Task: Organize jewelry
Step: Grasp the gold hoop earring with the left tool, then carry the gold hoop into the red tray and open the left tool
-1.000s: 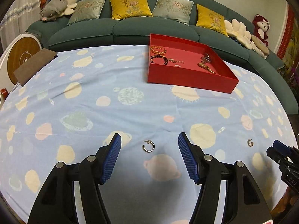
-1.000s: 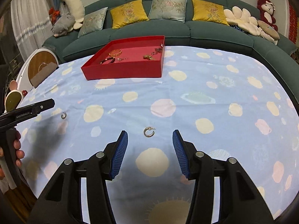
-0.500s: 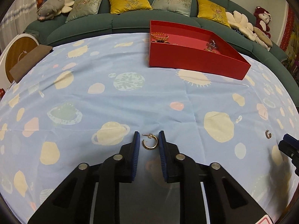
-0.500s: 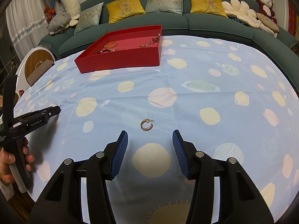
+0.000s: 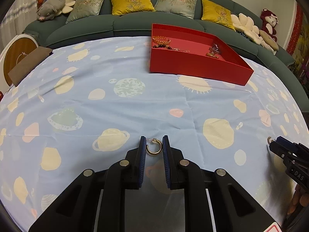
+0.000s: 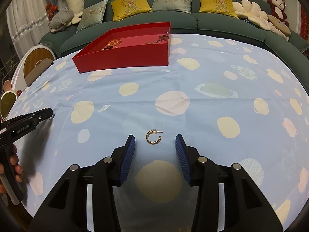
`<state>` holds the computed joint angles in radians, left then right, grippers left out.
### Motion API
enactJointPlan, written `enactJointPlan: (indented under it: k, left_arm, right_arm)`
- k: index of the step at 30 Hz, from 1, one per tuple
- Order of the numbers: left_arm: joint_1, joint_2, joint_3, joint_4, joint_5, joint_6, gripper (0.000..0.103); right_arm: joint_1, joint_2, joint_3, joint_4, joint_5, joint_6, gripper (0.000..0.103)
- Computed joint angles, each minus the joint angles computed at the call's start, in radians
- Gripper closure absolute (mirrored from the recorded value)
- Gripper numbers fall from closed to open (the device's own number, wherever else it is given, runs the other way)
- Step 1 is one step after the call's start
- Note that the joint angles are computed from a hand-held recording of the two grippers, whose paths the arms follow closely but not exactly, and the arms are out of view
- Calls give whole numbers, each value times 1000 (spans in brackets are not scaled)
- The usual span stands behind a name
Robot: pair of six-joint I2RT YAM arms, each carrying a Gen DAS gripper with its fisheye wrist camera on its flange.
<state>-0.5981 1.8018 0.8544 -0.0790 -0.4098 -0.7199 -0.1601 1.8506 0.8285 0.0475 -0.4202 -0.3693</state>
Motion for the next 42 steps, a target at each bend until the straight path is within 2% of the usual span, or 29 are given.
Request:
enactJointPlan:
  k: [4,8,10,13,19,27,35,42]
  left_arm:
    - [-1,-9,-1,-1,0,1,89]
    - [-3,-13,1,-3,0,4,89]
    - [-4,-17,2,-5,0,6,89]
    - [-7,-22,4,-7,4,4,89]
    - [-15,-44,5,-7,10,0,89]
    - [-41,-145,23,-15,15,23,89]
    - [-62,-218,184,-87,-19,140,89]
    - [21,-154,412,-152,13,283,89]
  right_arm:
    - [6,17,13,0,5,2,71]
    - [16,21,15,4,15,0,73]
    - [19,23,15,7,20,-2,81]
    - [19,25,18,5,23,-5,87]
    - [15,14,13,4,15,-7,87]
    - [-11,-106,5,-40,-83,22,87]
    - [-14,-252,77,-109,-203,107,87]
    - [23,-206,296,-157,-210,204,87]
